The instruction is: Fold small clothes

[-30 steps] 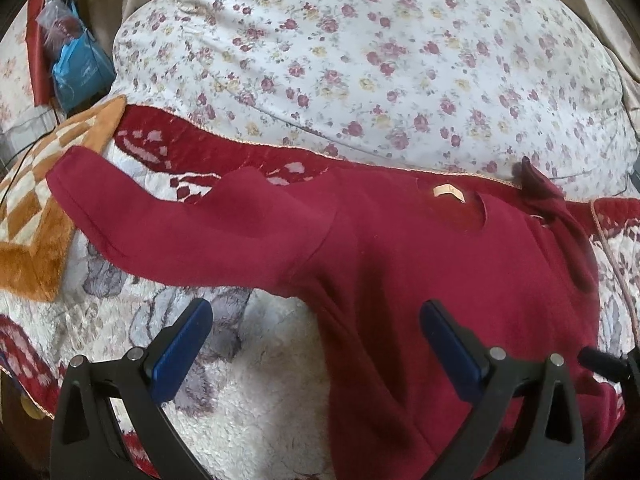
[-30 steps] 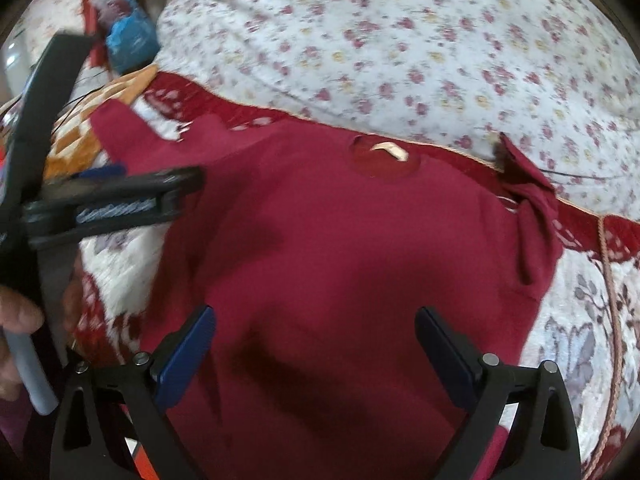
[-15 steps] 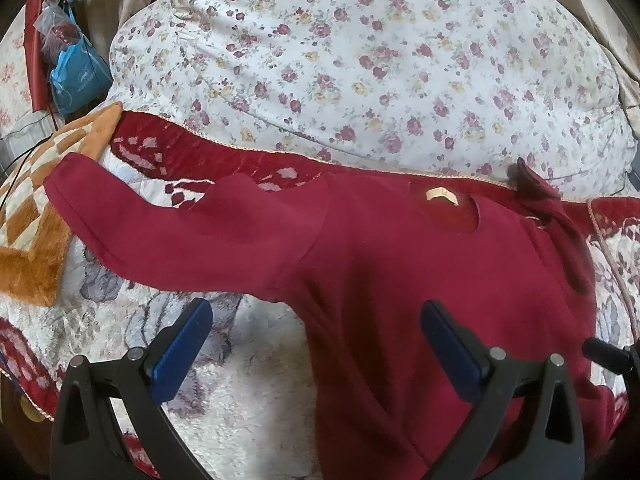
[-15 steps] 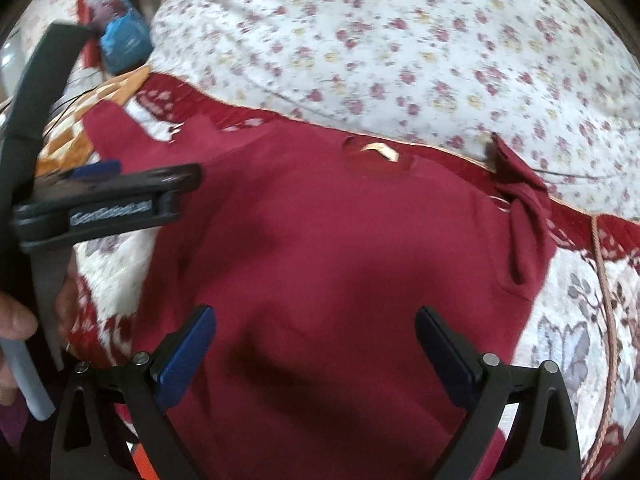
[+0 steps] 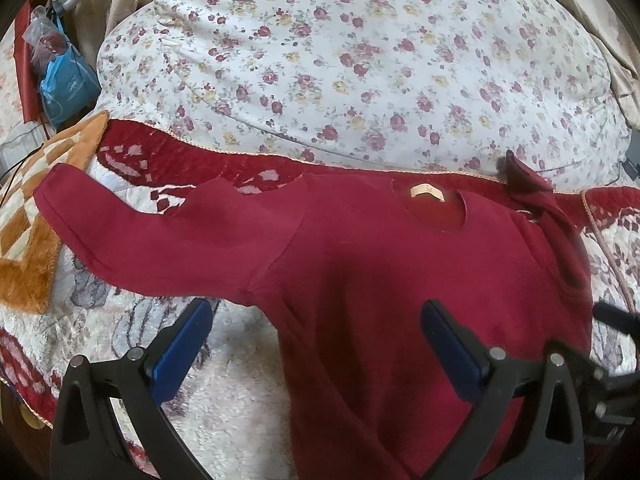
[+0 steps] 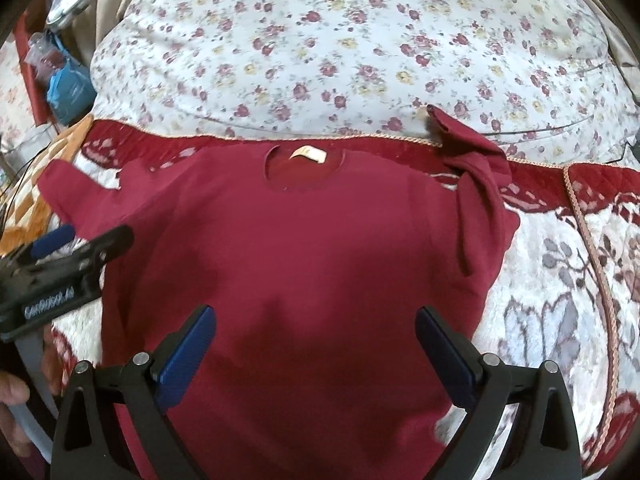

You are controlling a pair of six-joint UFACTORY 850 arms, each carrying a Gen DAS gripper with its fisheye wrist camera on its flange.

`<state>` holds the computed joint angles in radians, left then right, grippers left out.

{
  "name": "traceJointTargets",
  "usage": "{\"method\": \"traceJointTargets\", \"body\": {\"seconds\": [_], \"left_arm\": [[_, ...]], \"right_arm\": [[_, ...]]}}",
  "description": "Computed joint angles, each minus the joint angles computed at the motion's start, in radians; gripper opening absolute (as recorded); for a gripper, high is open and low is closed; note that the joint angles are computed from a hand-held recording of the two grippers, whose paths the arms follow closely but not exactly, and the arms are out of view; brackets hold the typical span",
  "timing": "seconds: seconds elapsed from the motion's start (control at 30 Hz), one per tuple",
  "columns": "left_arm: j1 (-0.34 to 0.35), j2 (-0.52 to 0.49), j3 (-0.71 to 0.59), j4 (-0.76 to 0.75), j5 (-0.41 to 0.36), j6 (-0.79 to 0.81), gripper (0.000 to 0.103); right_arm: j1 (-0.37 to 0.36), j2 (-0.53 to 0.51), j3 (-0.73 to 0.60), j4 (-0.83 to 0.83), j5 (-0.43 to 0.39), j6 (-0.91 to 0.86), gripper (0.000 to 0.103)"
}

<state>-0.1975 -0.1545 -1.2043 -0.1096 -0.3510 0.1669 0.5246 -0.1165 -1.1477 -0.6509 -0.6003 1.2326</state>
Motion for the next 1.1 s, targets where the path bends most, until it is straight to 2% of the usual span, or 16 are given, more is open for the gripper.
{"method": "traceJointTargets", "body": {"seconds": [0.17, 0.3, 0.43, 0.53, 0.83, 1.1], "left_arm": [[-0.018, -0.011, -0.006, 0.063, 0.001, -0.058, 0.103], [-0.034, -0.026, -0.014, 0.115, 0.001, -0.105, 0.103], [-0.051, -0.051, -0.029, 0.197, -0.01, -0.178, 0.103], [-0.063, -0.068, -0.041, 0.26, -0.008, -0.237, 0.103], [-0.091, -0.108, -0.078, 0.267, -0.005, -0.247, 0.103], [-0.095, -0.106, -0.075, 0.254, -0.001, -0.23, 0.103]], "right_arm": [[-0.034, -0.007, -0.01, -0.033, -0.003, 0.014, 0.101], [-0.056, 0.006, 0.028, -0.102, 0.051, 0.115, 0.102], [-0.093, -0.002, 0.038, 0.007, 0.116, 0.039, 0.102], [-0.103, 0.002, 0.048, -0.026, 0.132, 0.076, 0.102], [-0.135, 0.022, 0.08, -0.007, 0.177, 0.1, 0.102], [-0.133, 0.026, 0.086, -0.013, 0.175, 0.105, 0.102]]}}
